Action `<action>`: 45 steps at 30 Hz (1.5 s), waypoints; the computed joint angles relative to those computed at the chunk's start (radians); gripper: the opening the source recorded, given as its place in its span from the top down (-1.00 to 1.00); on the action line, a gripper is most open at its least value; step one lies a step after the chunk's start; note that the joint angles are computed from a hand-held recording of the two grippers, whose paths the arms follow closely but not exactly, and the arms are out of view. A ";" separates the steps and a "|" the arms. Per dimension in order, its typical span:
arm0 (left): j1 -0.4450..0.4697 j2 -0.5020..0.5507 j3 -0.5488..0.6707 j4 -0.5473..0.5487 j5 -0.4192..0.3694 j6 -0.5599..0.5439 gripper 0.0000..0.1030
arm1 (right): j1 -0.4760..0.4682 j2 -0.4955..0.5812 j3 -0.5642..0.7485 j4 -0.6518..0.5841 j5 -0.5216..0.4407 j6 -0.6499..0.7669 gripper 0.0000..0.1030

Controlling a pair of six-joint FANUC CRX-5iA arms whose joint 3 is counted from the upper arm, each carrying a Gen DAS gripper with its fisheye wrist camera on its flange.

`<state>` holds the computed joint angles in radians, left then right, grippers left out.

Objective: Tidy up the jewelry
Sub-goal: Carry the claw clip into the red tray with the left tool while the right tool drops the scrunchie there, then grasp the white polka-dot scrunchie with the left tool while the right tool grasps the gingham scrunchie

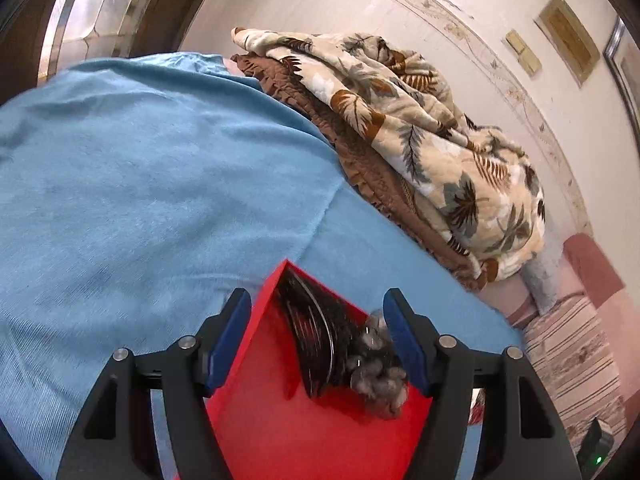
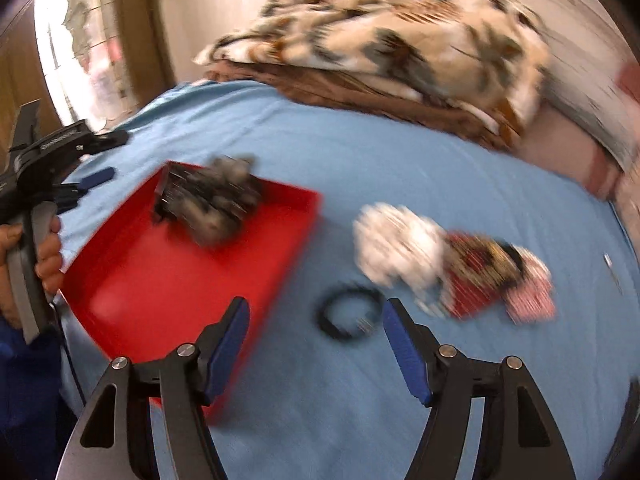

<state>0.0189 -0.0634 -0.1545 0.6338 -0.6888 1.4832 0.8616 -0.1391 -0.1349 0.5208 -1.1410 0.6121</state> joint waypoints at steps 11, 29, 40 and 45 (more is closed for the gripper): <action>-0.080 -0.099 0.062 -0.195 -0.143 0.122 -0.31 | -0.012 -0.248 -0.213 0.066 -0.175 -0.328 -0.80; -0.437 0.164 0.445 -0.449 -0.368 0.181 -0.32 | -0.095 -0.418 -0.368 0.119 -0.086 -0.347 -0.78; -0.475 0.387 0.680 -0.501 -0.447 0.282 -0.31 | -0.385 -0.239 -0.264 -0.068 0.203 -0.096 -0.47; -0.472 0.491 0.782 -0.513 -0.492 0.292 -0.31 | -0.480 -0.151 -0.200 -0.200 0.279 -0.002 -0.35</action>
<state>-0.4535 0.4273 0.6274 0.1212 -1.1805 1.7750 0.3812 -0.2903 -0.3352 0.3209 -0.8622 0.6103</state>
